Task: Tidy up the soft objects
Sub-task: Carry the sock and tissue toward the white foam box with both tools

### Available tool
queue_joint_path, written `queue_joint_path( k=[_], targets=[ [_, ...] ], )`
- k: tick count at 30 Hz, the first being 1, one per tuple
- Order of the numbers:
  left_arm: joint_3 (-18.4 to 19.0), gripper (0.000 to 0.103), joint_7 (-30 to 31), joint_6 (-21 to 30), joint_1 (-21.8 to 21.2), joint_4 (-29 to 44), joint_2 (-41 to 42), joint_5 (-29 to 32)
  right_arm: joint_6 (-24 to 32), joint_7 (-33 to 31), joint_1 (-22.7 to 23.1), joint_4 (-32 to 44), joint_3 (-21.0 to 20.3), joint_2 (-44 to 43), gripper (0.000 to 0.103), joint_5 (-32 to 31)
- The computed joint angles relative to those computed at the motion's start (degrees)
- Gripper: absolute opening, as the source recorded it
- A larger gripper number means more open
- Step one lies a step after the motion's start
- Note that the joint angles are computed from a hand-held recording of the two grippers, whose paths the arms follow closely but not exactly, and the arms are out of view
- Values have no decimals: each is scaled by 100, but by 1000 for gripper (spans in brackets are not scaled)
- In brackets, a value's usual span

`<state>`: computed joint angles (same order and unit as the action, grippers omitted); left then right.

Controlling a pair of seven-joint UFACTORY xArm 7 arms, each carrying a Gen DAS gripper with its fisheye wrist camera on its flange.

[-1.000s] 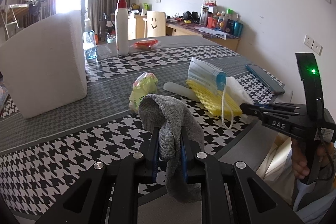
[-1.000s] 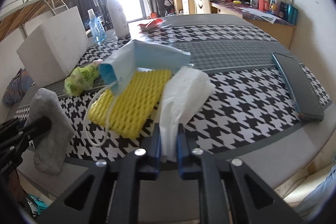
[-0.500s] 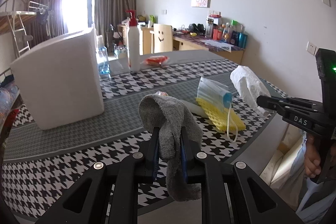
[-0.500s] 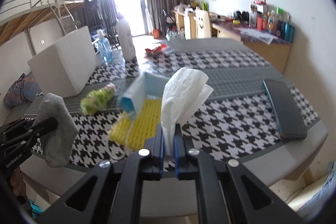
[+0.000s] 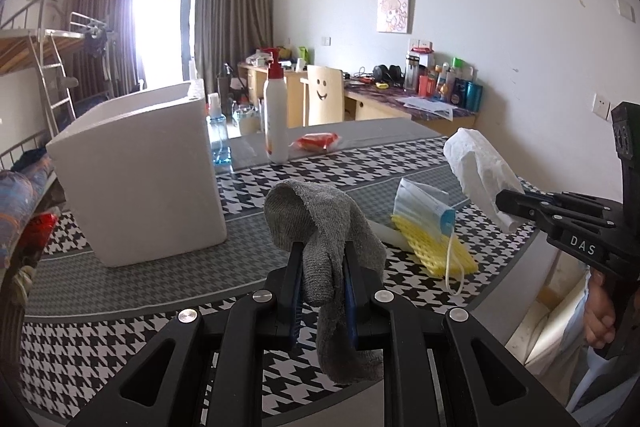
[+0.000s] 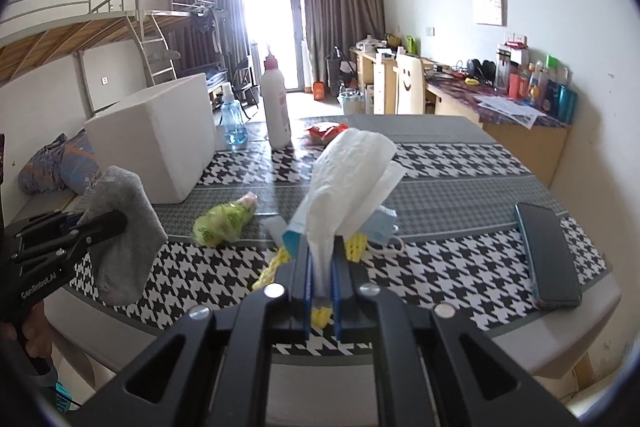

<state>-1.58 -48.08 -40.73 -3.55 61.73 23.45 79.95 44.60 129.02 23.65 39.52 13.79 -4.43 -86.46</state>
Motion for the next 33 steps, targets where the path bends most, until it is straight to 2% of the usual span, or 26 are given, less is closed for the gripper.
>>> queue_joint_path(
  k=[10, 19, 22, 30, 33],
  targets=[
    [-66, 18, 226, -14, 69, -23, -118, -321, 96, 10, 48, 159, 20, 58, 11, -274],
    [-155, 18, 258, 95, 86, 90, -147, -523, -41, 28, -9, 253, -63, 40, 11, -607],
    [-175, 18, -47, 109, 108, 289, -86, -280, -70, 74, -35, 259, -73, 33, 11, -714],
    [-207, 18, 397, 209, 79, 170, -173, -789, -146, 110, -99, 267, -103, -23, 11, -913],
    [-260, 18, 341, 215, 127, 244, -155, -751, -142, 117, -114, 294, -103, -22, 11, -971]
  ],
)
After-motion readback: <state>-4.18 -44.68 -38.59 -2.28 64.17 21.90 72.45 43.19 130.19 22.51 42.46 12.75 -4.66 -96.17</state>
